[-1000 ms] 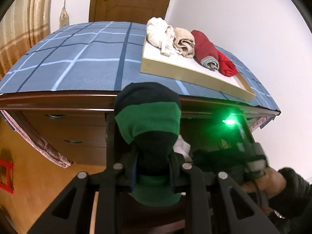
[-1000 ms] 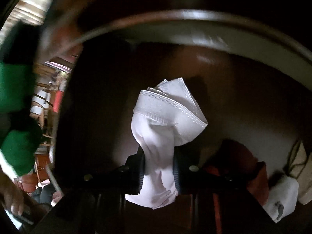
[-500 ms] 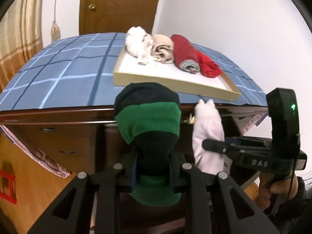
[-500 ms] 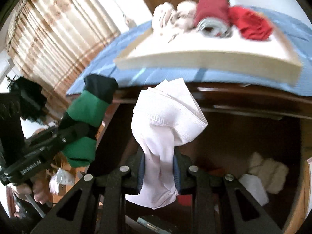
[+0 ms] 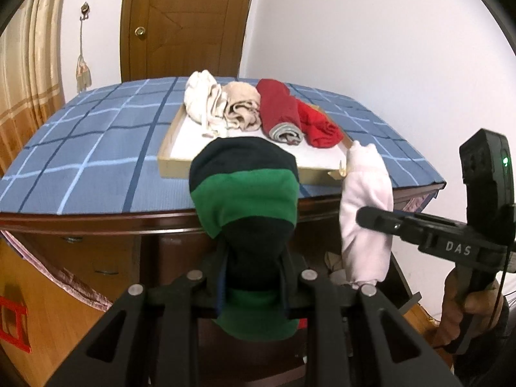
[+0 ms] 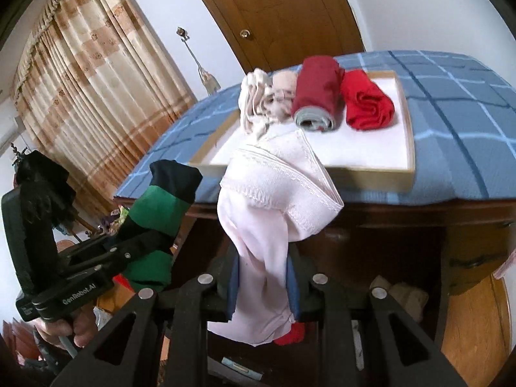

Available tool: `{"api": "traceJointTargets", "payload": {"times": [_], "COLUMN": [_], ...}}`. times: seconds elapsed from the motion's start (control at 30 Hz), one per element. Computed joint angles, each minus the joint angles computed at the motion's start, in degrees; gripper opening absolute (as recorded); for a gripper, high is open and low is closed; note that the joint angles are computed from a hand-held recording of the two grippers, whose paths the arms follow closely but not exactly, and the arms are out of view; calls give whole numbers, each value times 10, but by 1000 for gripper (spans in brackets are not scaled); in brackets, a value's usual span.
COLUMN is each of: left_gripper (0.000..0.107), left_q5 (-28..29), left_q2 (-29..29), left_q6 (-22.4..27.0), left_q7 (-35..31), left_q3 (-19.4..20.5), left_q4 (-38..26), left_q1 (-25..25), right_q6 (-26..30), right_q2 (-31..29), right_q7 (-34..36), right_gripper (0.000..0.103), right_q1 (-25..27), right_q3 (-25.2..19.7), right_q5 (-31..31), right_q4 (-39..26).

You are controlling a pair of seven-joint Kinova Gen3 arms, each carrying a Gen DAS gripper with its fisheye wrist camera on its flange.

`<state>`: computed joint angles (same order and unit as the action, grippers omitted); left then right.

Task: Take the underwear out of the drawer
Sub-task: 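Carry both held underwear up over the white tray beside the rolled items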

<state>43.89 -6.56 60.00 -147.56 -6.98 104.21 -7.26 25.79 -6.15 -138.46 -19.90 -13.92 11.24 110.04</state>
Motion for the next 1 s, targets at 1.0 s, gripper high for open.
{"api": "traceJointTargets", "payload": {"times": [1.0], "left_gripper": [22], "left_q5": [-30], "left_q2": [92], "left_q6": [-84], "left_q7": [84], "left_q3": [70], "left_q4": [-137], "left_q1": [23], "right_q6": [-10], "right_q2": [88], "right_q7": [101], "right_gripper": [27], "right_q1": [-4], "right_q3": [62], "right_q5": [-40], "right_q4": [-131]}}
